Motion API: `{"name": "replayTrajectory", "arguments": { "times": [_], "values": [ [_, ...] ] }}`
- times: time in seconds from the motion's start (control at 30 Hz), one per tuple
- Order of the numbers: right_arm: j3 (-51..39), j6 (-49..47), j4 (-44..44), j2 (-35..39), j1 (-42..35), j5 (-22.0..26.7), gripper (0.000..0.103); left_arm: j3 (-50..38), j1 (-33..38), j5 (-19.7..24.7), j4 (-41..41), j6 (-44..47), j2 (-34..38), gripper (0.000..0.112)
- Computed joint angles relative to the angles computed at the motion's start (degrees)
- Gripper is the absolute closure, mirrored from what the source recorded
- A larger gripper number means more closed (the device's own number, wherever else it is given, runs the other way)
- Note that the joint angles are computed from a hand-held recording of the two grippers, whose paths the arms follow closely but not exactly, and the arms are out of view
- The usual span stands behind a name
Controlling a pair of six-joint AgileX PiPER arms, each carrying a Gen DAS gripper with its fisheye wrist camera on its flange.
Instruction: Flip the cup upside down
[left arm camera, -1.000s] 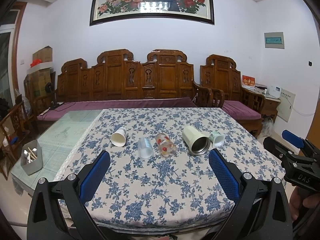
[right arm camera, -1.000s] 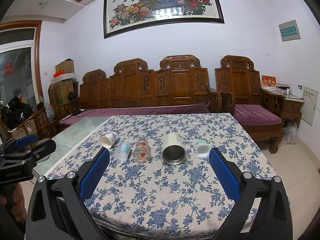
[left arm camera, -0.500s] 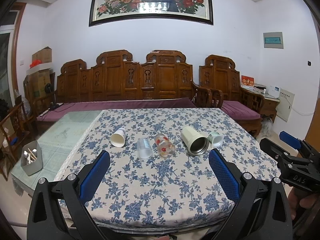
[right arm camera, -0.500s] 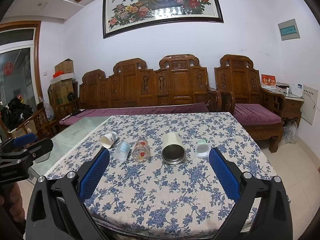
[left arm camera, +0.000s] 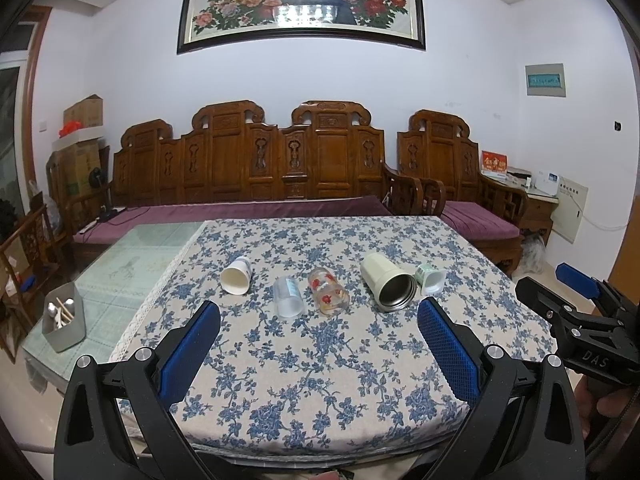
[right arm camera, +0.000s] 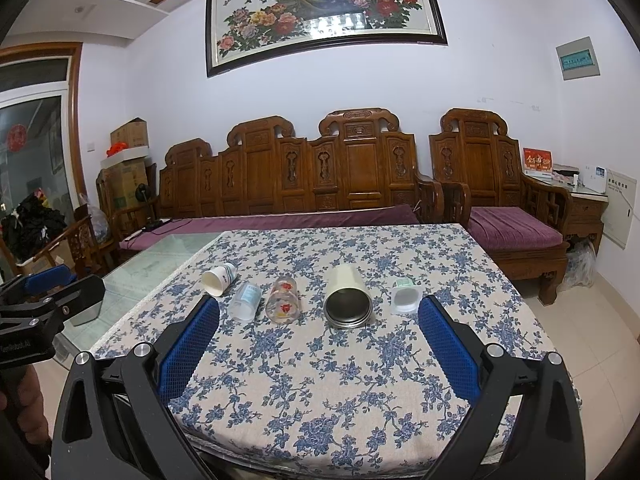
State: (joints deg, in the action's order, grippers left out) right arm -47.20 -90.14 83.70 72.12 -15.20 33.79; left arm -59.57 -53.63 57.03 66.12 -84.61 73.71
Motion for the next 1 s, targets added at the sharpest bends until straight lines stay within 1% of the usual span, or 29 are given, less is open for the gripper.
{"name": "replayTrajectory", "arguments": {
  "times": [0.2, 0.37, 0.5, 0.6, 0.63, 0.77, 0.83, 0.87, 0.9, 0.93, 1.0],
  "values": [
    [0.6, -0.5, 0.4, 0.6, 0.3, -0.4, 0.003, 0.7, 0.3, -0.2, -0.5, 0.2, -0.4, 0.017],
    [-1.4, 1.0, -1.8, 4.1, 1.1, -0.2, 0.003, 0.3, 3.8, -3.2, -3.3, 3.0, 0.5, 0.017],
    [-5.0, 3.7, -4.1, 8.9, 2.3, -0.4, 0.003, -1.5, 9.5, -8.0, -7.5, 8.3, 3.0, 0.017],
    [-8.2, 5.1, -5.7, 12.4, 3.7, -2.5, 0.003, -3.1, 14.1, -12.2, -11.8, 14.0, 4.9, 0.017],
    [-9.8, 6.5, -7.0, 14.0, 4.3, -2.9, 0.003, -3.7, 15.1, -12.9, -12.6, 15.4, 5.5, 0.017],
    [-15.2, 10.0, -11.2, 19.4, 6.0, -4.3, 0.003, -7.3, 20.1, -16.6, -18.0, 23.0, 9.7, 0.017],
    [-18.8, 12.4, -13.5, 22.8, 6.7, -4.3, 0.003, -10.0, 23.6, -19.5, -22.3, 28.5, 13.0, 0.017],
    [-20.3, 13.7, -14.8, 24.2, 7.1, -4.4, 0.003, -11.0, 24.4, -19.6, -23.5, 30.2, 14.1, 0.017],
    [-21.5, 15.1, -16.1, 25.2, 7.5, -4.5, 0.003, -13.0, 25.4, -19.0, -25.1, 32.5, 16.1, 0.017],
    [-23.5, 17.0, -18.0, 26.8, 8.0, -4.5, 0.003, -15.5, 26.9, -19.4, -27.7, 35.9, 18.6, 0.017],
    [-26.6, 19.5, -20.6, 29.5, 8.7, -4.7, 0.003, -19.0, 28.4, -19.1, -30.1, 39.2, 22.1, 0.017]
  ]
}}
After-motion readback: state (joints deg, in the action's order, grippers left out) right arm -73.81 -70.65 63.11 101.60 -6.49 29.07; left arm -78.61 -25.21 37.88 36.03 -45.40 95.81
